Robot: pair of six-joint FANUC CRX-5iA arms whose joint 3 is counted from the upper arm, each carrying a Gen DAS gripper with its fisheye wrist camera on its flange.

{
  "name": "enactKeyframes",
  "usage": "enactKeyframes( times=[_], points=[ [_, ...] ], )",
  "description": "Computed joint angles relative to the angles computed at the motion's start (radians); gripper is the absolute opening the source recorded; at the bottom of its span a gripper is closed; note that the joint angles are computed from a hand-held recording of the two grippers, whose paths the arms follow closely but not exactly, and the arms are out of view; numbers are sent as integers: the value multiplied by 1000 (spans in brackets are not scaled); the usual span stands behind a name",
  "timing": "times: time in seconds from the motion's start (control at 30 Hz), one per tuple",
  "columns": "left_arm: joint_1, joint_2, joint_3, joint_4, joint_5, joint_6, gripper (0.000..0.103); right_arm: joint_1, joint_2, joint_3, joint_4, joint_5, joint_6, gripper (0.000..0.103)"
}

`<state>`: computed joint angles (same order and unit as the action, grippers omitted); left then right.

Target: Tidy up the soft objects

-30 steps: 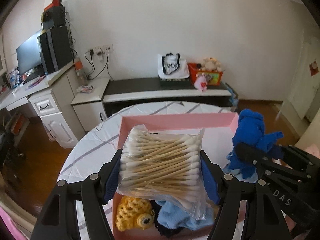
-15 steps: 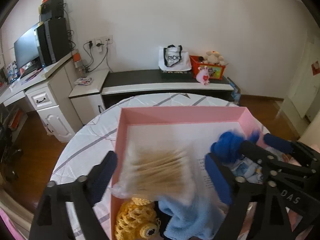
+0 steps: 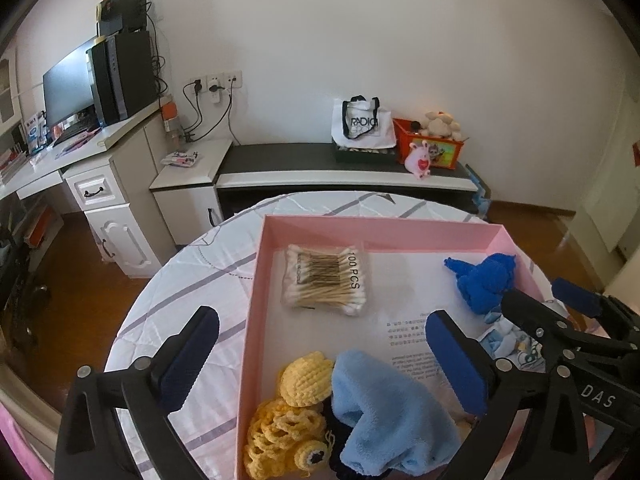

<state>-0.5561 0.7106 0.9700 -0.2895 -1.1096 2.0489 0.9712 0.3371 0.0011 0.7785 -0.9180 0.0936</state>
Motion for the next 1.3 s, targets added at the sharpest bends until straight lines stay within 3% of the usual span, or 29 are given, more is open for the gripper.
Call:
enactKeyframes(
  times=[0.13,0.27,0.6,1.03,1.13,1.3],
  points=[
    [-10,-4,4,-22,-15,10,103,1,-1,0,-2,-5,5,86],
    [-18,-24,-19,-43,-11,24,103,7,-7,-7,4,-18,-9,93],
    [-41,-86,-84,-76,-12,63,103,35,-25,-17,21,-48,-17,94],
    [-118,-234,-246,-162,-8,171,103,114,-96,-88,49,-113,-92,94],
    [-142,-277,-297,-180,2,200,103,145,-119,-114,66,-143,-122,102],
    [-205,-348,-363,-254,-2,264,103,205,-156,-156,122,-201,-186,103]
  ],
)
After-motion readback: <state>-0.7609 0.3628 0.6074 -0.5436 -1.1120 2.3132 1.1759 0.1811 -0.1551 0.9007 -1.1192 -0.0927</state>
